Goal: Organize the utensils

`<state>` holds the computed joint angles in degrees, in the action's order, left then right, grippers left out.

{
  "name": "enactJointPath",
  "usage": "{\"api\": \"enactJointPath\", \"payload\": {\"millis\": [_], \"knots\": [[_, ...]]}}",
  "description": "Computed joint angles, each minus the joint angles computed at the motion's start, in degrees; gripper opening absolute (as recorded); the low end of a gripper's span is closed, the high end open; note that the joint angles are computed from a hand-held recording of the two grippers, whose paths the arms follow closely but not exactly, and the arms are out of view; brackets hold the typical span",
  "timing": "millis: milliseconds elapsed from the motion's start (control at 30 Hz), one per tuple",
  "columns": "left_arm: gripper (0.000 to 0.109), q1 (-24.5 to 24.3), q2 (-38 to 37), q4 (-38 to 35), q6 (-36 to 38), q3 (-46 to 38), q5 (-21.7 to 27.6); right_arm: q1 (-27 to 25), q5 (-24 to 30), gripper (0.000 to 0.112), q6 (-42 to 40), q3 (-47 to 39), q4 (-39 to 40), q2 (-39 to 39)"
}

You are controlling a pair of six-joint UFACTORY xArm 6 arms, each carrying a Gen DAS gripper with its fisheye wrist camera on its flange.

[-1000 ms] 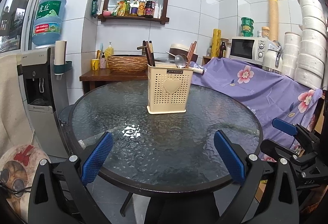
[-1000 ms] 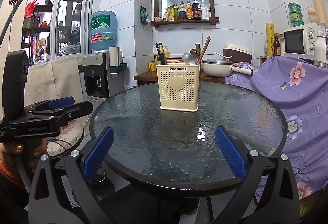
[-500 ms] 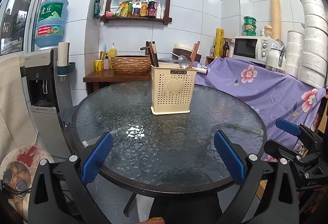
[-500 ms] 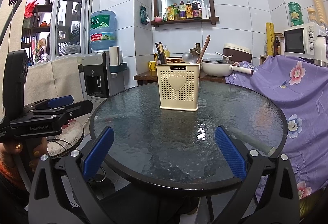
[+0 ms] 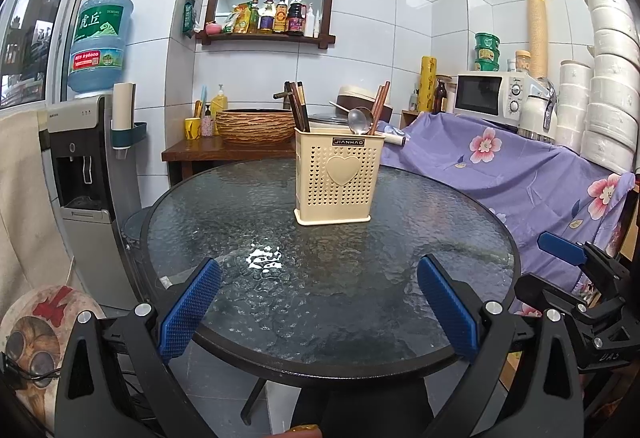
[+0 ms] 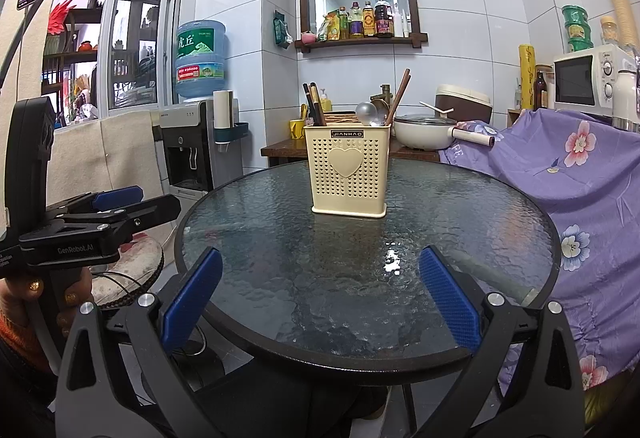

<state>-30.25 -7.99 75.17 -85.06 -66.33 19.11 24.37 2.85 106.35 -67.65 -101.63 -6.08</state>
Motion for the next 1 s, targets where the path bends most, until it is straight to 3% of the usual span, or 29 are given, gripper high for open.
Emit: {"api": "enactJointPath", "payload": {"millis": [467, 1000], "knots": [[0.097, 0.35, -0.28, 1.74, -3.10, -0.18, -0.06, -0.07, -0.07, 0.097, 0.06, -0.11, -0.07, 0.13], [0.097, 0.35, -0.25, -0.61, 0.17, 0.11, -0.75, -0.27, -0.43, 0.097, 1.95, -0.34, -2.17, 0.13]]}}
